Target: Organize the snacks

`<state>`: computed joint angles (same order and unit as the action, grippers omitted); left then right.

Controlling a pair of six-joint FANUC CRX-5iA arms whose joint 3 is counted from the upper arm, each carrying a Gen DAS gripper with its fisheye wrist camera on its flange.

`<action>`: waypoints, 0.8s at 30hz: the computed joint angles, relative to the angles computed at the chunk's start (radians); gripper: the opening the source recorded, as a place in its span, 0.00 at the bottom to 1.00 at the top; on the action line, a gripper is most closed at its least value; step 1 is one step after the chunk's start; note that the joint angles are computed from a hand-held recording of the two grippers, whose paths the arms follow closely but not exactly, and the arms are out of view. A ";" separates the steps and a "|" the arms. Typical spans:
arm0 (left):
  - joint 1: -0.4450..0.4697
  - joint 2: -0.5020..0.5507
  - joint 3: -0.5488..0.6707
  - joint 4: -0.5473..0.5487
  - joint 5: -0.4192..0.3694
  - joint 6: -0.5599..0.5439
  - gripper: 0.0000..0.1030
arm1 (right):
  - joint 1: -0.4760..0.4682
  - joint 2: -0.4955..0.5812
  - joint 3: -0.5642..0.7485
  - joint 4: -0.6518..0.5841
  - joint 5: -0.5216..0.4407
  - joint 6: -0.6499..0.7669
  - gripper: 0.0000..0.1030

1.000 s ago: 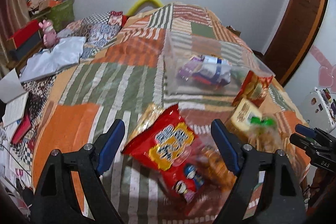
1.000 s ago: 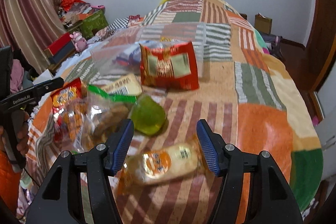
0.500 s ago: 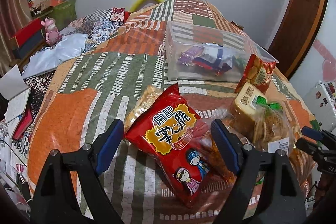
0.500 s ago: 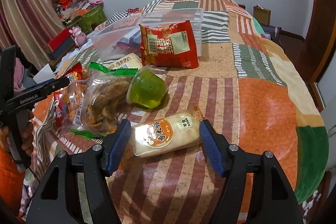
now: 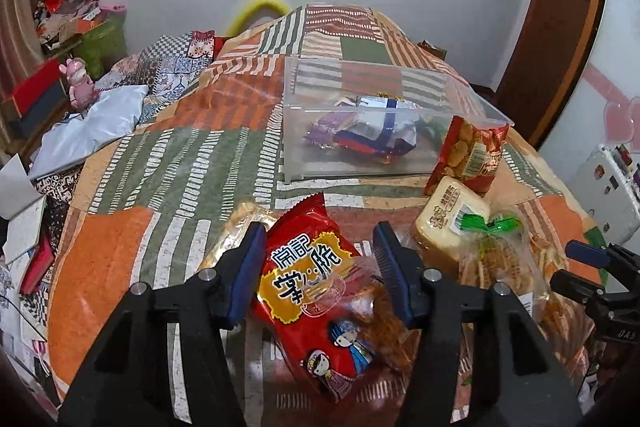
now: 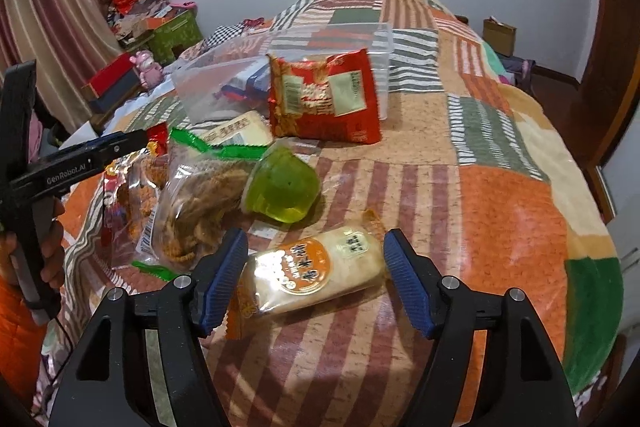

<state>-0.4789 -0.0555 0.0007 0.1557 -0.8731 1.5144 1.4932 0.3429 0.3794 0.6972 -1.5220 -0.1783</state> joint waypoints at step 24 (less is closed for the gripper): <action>0.072 -0.063 -0.111 0.076 -0.061 -0.006 0.56 | -0.002 -0.037 -0.048 -0.043 0.101 -0.022 0.67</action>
<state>-0.4069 -0.1188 -0.1108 0.2320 -0.9340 1.5079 1.4913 0.3057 0.3314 0.6547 -1.4213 -0.2007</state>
